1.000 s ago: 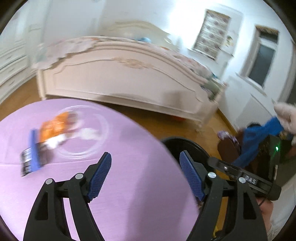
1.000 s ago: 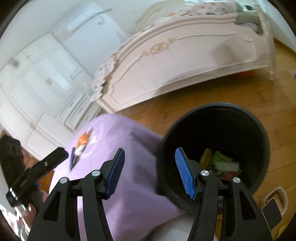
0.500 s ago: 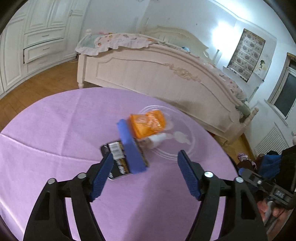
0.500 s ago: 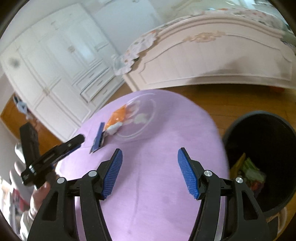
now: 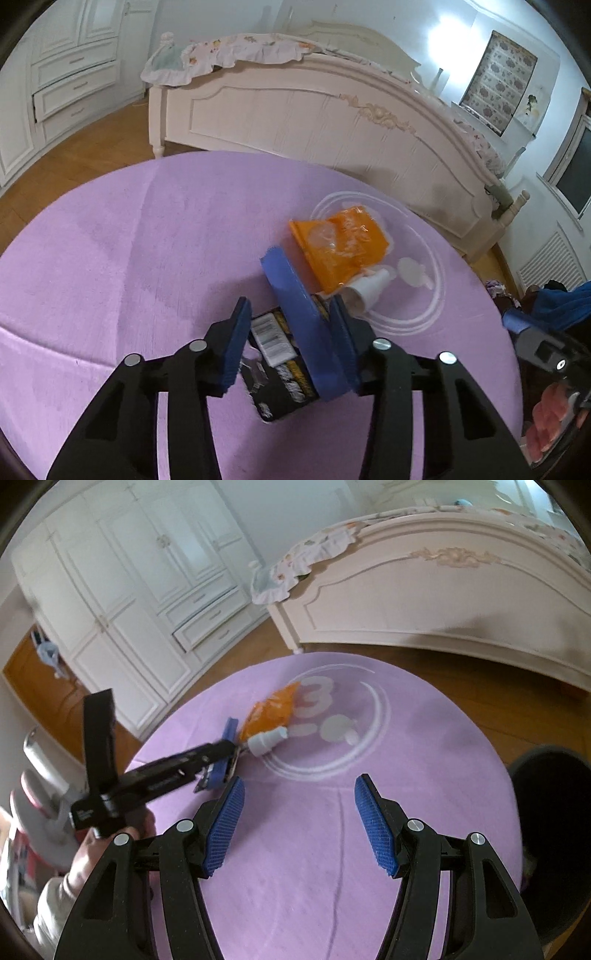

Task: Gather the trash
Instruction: 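Grasp the blue scraper with the left tool while the right tool grasps the orange snack bag, then carry the blue scraper and orange bag over the black bin and release both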

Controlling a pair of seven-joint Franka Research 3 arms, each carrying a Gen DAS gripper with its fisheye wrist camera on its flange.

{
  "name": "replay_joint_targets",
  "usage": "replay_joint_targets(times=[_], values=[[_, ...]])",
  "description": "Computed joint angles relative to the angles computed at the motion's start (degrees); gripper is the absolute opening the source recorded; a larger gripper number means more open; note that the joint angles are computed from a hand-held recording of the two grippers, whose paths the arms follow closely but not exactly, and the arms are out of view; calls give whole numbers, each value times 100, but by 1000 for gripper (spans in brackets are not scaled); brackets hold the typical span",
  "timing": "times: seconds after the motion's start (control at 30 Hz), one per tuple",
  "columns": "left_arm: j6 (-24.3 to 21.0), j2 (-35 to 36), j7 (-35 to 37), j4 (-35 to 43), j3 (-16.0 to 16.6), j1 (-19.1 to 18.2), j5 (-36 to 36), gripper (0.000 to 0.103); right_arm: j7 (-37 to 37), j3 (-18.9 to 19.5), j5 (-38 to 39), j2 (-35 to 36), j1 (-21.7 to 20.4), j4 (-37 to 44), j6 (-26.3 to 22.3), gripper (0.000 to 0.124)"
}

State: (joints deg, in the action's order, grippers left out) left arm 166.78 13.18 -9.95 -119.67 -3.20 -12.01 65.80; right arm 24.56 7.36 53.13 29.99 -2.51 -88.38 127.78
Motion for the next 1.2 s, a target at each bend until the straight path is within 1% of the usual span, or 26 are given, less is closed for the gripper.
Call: replay_joint_targets(times=[0.17,0.2,0.23,0.27,0.3,0.33,0.47,0.5,0.53,0.6,0.63,0.7,0.73,0.77,0.8,0.83,0.87,0.9,0.93,0.97,1.03,1.07,1.13,1.2], values=[[99,-96,-358,-147,64,15,363,31,364,45,-330,270,265,475,-13,63],[140,-127,-497,-193,80,35,458,25,407,66,-380,322,311,557,22,63],[302,-150,-766,-246,125,75,639,20,454,81,-443,416,340,702,12,63],[461,-169,-1123,-277,179,96,923,20,533,88,-541,521,404,867,37,65],[502,-179,-1216,-284,164,141,997,19,610,103,-619,595,462,977,88,67],[490,-208,-1264,-314,138,172,1033,19,688,125,-677,669,504,1083,124,68],[330,-320,-1376,-369,10,230,1216,18,1328,115,-1177,1251,763,1949,47,68],[334,-361,-1509,-390,-6,242,1345,18,1495,101,-1323,1398,829,2161,39,68],[365,-434,-1767,-427,-7,259,1574,18,1732,68,-1524,1634,927,2517,-40,68],[349,-570,-2139,-501,-58,327,1915,18,2046,42,-1850,1946,1067,2973,-90,68],[341,-684,-2443,-575,-89,363,2183,18,2168,24,-2018,2076,1141,3156,-90,68],[266,-887,-2715,-738,-194,455,2382,18,2371,-12,-2345,2305,1286,3464,-87,68],[232,-973,-2794,-811,-246,498,2435,18,2425,-18,-2468,2357,1340,3510,-33,64],[185,-1062,-2840,-886,-298,530,2455,18,2461,-54,-2639,2421,1424,3566,15,54],[134,-1148,-2868,-956,-347,556,2462,17,2470,-61,-2754,2436,1463,3551,68,48],[63,-1254,-2887,-1035,-398,568,2459,17,2443,-39,-2797,2364,1471,3370,236,45],[3,-1358,-2930,-1101,-448,575,2479,18,2383,28,-2758,2274,1432,3162,433,39],[-38,-1412,-2936,-1125,-490,584,2475,17,2354,95,-2716,2235,1377,3085,446,35],[-145,-1518,-2884,-1178,-552,565,2428,17,2361,308,-2757,2197,1231,2994,502,32],[-212,-1567,-2790,-1190,-591,563,2354,17,2163,322,-2424,2007,1168,2704,624,32],[-387,-1695,-2596,-1197,-698,514,2232,17,1709,592,-1930,1506,868,1931,1024,31],[-443,-1726,-2523,-1185,-737,498,2192,17,1485,701,-1667,1309,719,1667,1114,31],[-656,-1800,-2253,-1129,-844,427,2051,17,1021,881,-1085,914,418,1168,1166,31],[-808,-1844,-2068,-1043,-934,359,1994,17,546,1022,-400,490,44,690,1026,31]])
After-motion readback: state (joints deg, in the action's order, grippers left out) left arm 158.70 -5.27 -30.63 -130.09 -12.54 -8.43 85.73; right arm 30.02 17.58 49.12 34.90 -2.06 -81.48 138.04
